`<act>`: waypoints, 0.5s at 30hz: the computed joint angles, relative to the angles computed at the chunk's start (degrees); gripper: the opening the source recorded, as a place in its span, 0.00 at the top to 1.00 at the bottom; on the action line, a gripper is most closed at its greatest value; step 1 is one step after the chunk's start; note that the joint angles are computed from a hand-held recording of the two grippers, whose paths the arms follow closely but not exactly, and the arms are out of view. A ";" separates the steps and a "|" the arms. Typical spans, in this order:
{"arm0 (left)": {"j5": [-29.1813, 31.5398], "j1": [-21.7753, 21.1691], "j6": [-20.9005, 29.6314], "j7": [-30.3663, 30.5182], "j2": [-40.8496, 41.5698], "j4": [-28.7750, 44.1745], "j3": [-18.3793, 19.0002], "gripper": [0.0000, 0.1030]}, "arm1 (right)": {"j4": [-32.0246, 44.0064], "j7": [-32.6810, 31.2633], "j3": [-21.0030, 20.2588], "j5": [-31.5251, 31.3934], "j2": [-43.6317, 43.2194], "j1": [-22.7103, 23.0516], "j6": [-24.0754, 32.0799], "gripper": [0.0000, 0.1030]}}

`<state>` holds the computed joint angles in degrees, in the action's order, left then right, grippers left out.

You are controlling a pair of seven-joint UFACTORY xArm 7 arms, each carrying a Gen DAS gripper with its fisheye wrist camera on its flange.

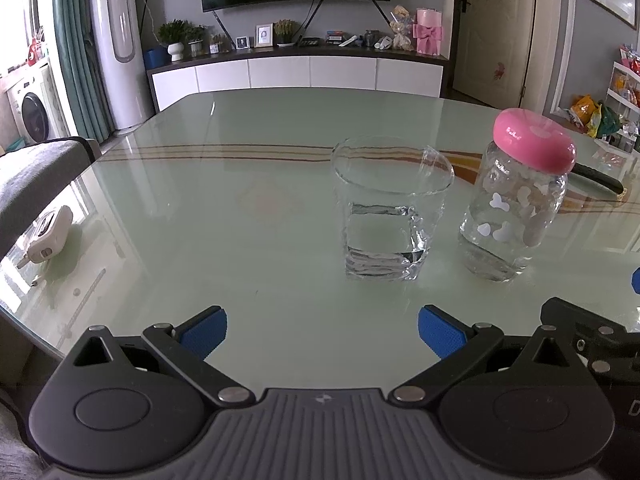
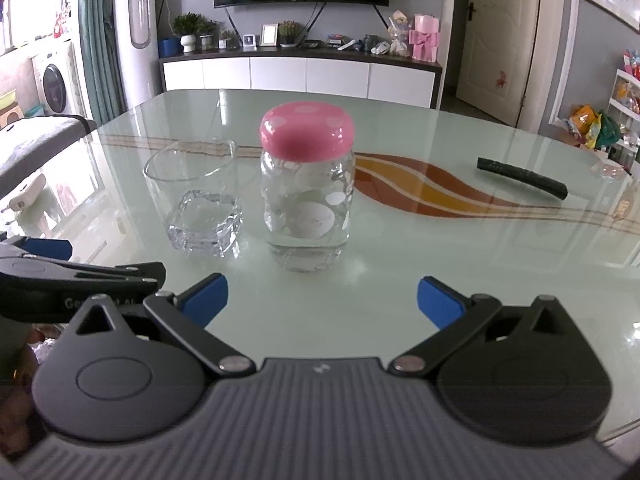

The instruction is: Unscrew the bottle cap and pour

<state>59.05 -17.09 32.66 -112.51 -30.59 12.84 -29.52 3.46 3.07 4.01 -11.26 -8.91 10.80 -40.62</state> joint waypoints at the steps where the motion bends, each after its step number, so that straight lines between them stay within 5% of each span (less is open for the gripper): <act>1: -0.02 -0.04 -0.14 0.00 -0.13 -0.08 0.15 0.00 | 0.03 0.05 -0.01 0.01 -0.05 -0.01 0.05 0.00; 15: -1.73 4.65 -7.72 6.48 -4.51 -2.24 1.22 0.00 | 0.50 0.13 -1.35 -4.76 0.69 -0.57 -0.80 0.00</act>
<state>57.31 -12.44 24.93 -106.03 -35.10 10.60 -28.30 3.96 3.21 2.66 -16.02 -8.22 10.23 -41.42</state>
